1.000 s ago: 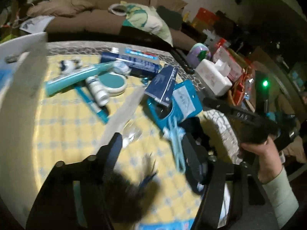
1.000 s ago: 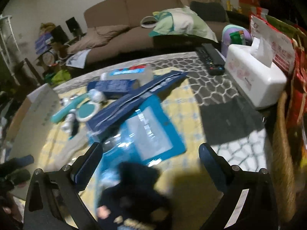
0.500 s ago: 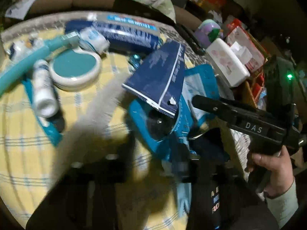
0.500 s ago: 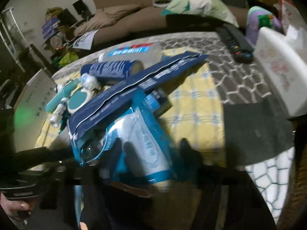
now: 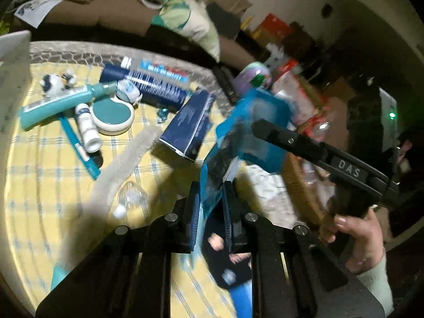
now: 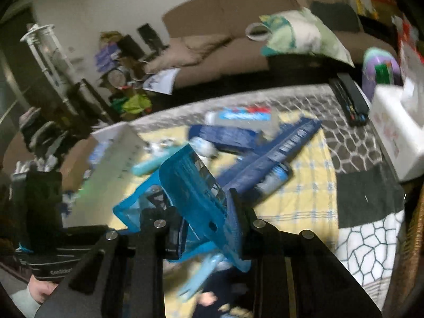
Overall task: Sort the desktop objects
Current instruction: 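Grasp the blue zip pouch with the left gripper while the right gripper grasps it too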
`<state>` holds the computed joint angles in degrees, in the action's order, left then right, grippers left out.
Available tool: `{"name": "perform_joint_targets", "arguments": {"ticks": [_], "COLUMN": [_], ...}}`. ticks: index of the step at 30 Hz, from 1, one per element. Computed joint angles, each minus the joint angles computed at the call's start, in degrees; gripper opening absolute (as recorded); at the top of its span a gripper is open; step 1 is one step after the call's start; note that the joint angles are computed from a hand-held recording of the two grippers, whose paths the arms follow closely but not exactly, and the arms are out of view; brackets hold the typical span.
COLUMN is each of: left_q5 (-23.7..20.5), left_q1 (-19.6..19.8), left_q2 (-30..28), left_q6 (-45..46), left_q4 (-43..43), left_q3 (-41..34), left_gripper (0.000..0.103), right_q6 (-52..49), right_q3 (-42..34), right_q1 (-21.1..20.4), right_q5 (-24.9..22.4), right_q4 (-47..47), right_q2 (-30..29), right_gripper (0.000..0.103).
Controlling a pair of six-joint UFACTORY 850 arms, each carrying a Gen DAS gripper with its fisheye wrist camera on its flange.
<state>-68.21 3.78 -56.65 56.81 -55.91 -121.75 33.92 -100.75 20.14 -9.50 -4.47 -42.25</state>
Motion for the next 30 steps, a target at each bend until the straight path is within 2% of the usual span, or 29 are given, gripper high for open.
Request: {"name": "perform_joint_targets", "arguments": {"ticks": [3, 5, 9, 11, 13, 14, 15, 17, 20, 22, 25, 27, 29, 30], "left_q5": [-2.81, -4.54, -4.13, -4.67, -3.58, -2.74, -2.63, -2.98, -1.72, -0.65, 1.53, 3.24, 4.36, 4.40], "left_q1": [2.87, 5.11, 8.10, 9.47, 10.15, 10.20, 10.11, 9.52, 8.22, 7.12, 5.88, 5.35, 5.07, 5.03], "left_q2": [3.80, 4.59, 2.49, 1.67, 3.24, 4.11, 4.86, 5.55, 6.94, 7.53, 8.50, 9.38, 9.59, 9.52], "left_q6": [2.29, 2.27, -1.22, -2.66, -0.62, 0.54, 1.21, 2.90, 5.48, 6.28, 7.34, 7.88, 7.54, 7.27], "left_q4": [-3.14, -4.60, -1.94, -0.33, 0.83, 1.76, 2.21, 2.59, 3.91, 5.39, 7.26, 8.90, 9.87, 9.99], "left_q3": [3.75, 3.39, -2.61, -4.24, -1.19, 0.89, 2.99, 6.45, 11.71, 14.70, 18.26, 20.85, 22.17, 22.49], "left_gripper": [0.014, 0.014, 0.014, 0.014, 0.015, 0.020, 0.029, 0.037, 0.037, 0.037, 0.037, 0.037, 0.037, 0.038], "right_q6": [-6.76, -10.83, -8.68, -5.86, -3.43, -0.95, 0.97, 4.79, 11.21, 15.86, 19.82, 18.75, 17.96, 17.61], "right_q3": [-3.97, -8.78, -28.09, -35.33, -37.63, -36.82, -34.57, -27.58, -15.79, -6.53, 3.49, 8.64, 11.90, 12.43], "right_q1": [2.34, 3.86, 7.40, 8.08, 8.46, 8.76, 8.99, 9.23, 9.25, 9.29, 9.38, 9.29, 9.37, 9.28], "right_q5": [-2.91, -5.92, -19.17, -24.80, -27.89, -29.09, -29.24, -27.92, -24.28, -18.43, -11.51, -5.91, -1.60, -0.92], "right_q4": [4.44, 6.99, 0.69, -1.82, -3.89, -6.44, -8.24, -10.80, -12.24, -11.52, -8.13, -2.08, 3.21, 4.75], "right_q2": [0.08, -1.55, -10.97, -14.78, -16.21, -16.01, -15.08, -12.27, -7.76, -3.96, -0.48, 0.93, 1.56, 1.55], "right_gripper": [0.027, 0.027, 0.027, 0.028, 0.037, 0.049, 0.054, 0.055, 0.055, 0.055, 0.055, 0.056, 0.056, 0.056]}}
